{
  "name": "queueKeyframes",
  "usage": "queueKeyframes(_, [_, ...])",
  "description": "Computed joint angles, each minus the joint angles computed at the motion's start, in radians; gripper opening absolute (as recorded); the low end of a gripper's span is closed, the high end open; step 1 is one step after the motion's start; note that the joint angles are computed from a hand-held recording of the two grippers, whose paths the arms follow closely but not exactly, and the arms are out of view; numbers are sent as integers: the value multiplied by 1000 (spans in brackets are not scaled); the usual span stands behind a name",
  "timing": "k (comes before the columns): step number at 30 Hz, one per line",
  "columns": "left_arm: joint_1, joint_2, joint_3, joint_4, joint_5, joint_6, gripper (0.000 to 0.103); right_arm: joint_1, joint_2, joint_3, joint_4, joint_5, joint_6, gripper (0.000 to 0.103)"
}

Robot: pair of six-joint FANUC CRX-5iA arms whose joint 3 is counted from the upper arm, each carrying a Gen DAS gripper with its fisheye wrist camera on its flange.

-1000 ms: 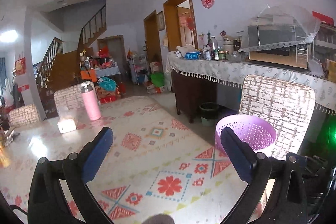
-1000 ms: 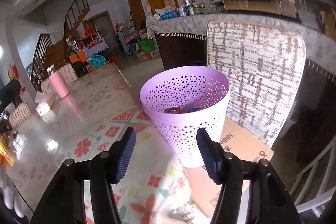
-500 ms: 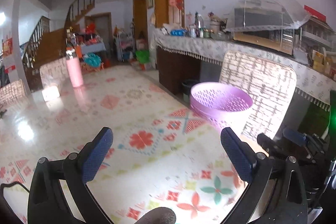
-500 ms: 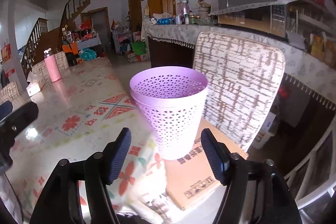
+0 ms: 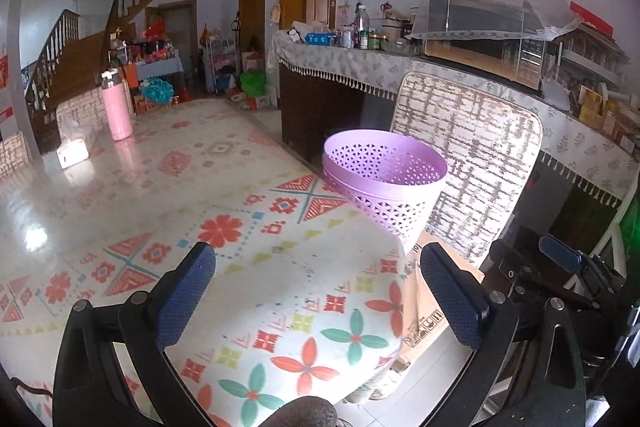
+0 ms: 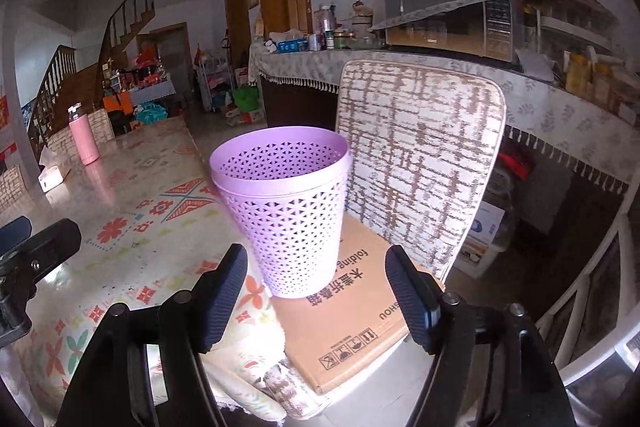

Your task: Collect trash

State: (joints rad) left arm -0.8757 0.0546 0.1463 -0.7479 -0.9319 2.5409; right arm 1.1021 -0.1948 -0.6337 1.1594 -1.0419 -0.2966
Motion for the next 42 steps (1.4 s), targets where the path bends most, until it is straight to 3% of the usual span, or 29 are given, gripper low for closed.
queueKeyframes(28, [51, 53, 15, 75, 24, -73, 102, -51, 43, 22, -51, 72, 51, 78])
queueKeyframes(42, [69, 52, -3, 108, 55, -102, 102, -46, 62, 48, -81, 59, 72, 81])
